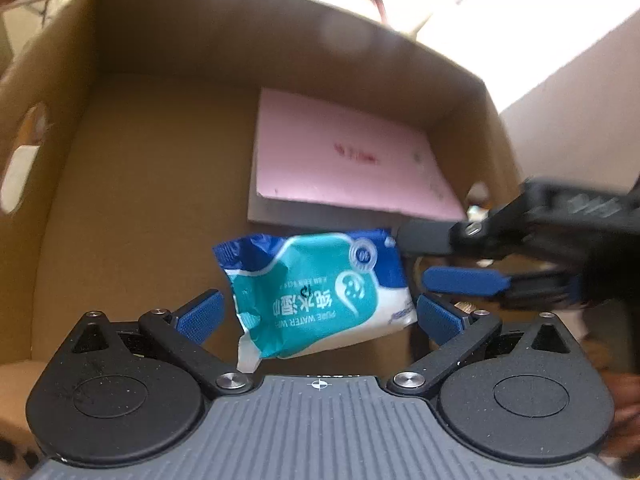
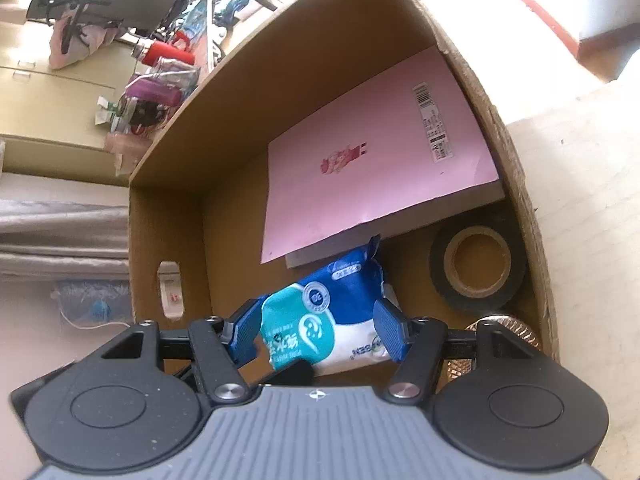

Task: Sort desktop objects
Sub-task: 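Carry the wet-wipes pack over the box with the right gripper, then lower the wet-wipes pack into the box and open the right gripper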

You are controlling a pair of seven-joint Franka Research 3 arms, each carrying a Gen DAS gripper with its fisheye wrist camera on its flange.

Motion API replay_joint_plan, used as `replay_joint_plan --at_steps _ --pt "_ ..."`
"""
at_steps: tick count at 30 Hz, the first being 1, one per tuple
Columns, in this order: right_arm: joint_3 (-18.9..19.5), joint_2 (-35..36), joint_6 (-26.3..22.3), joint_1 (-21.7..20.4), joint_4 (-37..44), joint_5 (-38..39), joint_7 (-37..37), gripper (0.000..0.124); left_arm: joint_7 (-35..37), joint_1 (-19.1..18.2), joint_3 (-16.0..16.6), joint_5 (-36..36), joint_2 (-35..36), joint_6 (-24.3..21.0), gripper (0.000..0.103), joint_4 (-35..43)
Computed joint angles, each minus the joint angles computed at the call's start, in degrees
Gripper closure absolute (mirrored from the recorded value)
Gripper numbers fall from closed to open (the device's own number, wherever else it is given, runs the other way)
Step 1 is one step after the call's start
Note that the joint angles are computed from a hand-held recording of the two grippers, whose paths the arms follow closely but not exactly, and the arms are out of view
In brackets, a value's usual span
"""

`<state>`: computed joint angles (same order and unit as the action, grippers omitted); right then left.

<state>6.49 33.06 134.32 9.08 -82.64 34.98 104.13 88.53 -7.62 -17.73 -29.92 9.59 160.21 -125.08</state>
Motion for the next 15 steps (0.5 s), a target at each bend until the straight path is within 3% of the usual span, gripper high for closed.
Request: replay_joint_plan --at_steps 3,7,11,15 --pt "-0.33 1.59 -1.02 0.18 2.01 -0.6 1.57 0.056 5.97 1.74 -1.71 -8.93 -0.79 0.06 0.0 -0.08" --pt "-0.31 4.68 -2.96 0.26 5.49 -1.55 2.93 0.054 10.74 1.98 -1.89 -13.86 2.3 -4.91 0.0 3.56" --pt "0.76 6.35 -4.66 -0.73 7.26 -0.61 1.95 0.048 7.88 0.52 -0.99 -10.5 4.38 -5.54 0.0 5.24" --pt "1.3 7.22 -7.72 -1.48 8.8 0.19 1.25 0.047 7.84 1.39 -1.68 -10.62 4.78 -5.76 0.0 5.5"
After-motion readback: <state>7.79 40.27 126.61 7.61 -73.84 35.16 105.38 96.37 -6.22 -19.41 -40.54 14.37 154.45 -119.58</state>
